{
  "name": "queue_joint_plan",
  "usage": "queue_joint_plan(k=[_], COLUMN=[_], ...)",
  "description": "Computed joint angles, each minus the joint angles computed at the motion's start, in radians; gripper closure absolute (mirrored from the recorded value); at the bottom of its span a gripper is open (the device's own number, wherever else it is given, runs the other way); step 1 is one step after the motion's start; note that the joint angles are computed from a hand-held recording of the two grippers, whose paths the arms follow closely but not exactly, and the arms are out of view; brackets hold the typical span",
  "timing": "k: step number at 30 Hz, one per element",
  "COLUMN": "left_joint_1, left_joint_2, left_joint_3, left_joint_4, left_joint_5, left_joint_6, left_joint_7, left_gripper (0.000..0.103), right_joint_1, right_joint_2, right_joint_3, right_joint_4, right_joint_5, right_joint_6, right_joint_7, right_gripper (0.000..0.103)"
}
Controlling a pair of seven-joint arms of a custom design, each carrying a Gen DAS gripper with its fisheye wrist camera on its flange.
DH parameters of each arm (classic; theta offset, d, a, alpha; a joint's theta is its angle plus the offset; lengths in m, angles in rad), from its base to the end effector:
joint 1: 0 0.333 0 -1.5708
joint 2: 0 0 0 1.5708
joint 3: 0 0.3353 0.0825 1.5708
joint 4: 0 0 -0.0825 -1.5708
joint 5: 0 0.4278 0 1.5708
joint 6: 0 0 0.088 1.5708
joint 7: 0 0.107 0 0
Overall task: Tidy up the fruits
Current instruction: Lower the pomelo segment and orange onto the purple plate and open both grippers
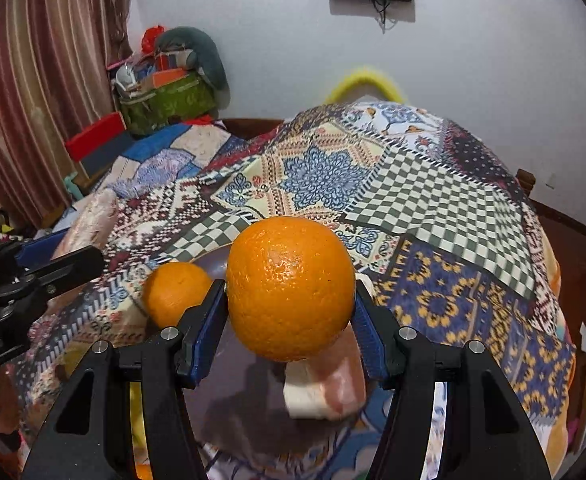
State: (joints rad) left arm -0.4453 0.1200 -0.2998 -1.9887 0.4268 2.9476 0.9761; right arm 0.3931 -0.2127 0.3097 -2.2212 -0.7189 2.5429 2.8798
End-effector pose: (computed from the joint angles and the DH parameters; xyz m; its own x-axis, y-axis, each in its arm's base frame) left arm 0.4762 -0.4664 0.5010 -0.5343 -0.8374 0.1155 -0.6001 0.2795 -0.7495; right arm 0.4192 0.3764 0.5151 -0.0521 -0.9931 -0.1054 -0.7136 0.1109 -0.6917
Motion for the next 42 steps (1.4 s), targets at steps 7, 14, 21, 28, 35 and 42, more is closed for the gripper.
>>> queue_joint_plan(k=[7,14,21,28,35,42], left_joint_1=[-0.005,0.004,-0.003,-0.006,-0.031,-0.076], left_joint_2=[0.020,0.028,0.021,0.019,0.038,0.101], left_joint_3=[0.016,0.005,0.007,-0.004,-0.021,-0.029], left_joint_4=[0.014,0.017,0.012,0.023,0.062,0.145], left_joint_5=[0.038,0.007,0.011,-0.002,-0.009,-0.009], left_joint_6=[0.006,0.006,-0.004,-0.018,-0.047,-0.122], left_joint_7=[-0.029,-0.008,-0.010,0.005,0.043,0.067], left_gripper=[0.058,0.058,0.058,0.058,0.058,0.058], right_joint_1=[0.017,0.041,0.059,0.050,0.008,-0.047], right_joint_2=[0.084,0.131,0.140,0.067,-0.064,-0.198], right_joint_3=[-0.053,-0.073,-0.090,-0.070,-0.003,0.068], right_joint_4=[0.032,0.072,0.077,0.031,-0.049,-0.142], right_joint_5=[0.097,0.105,0.143,0.087,0.039,0.038], right_joint_6=[0.058,0.022,0.025,0.016,-0.031,-0.062], right_joint_7=[-0.116,-0.148,-0.181,-0.118,-0.046,0.007], right_gripper=[0.047,0.046,0.045,0.045,0.045,0.045])
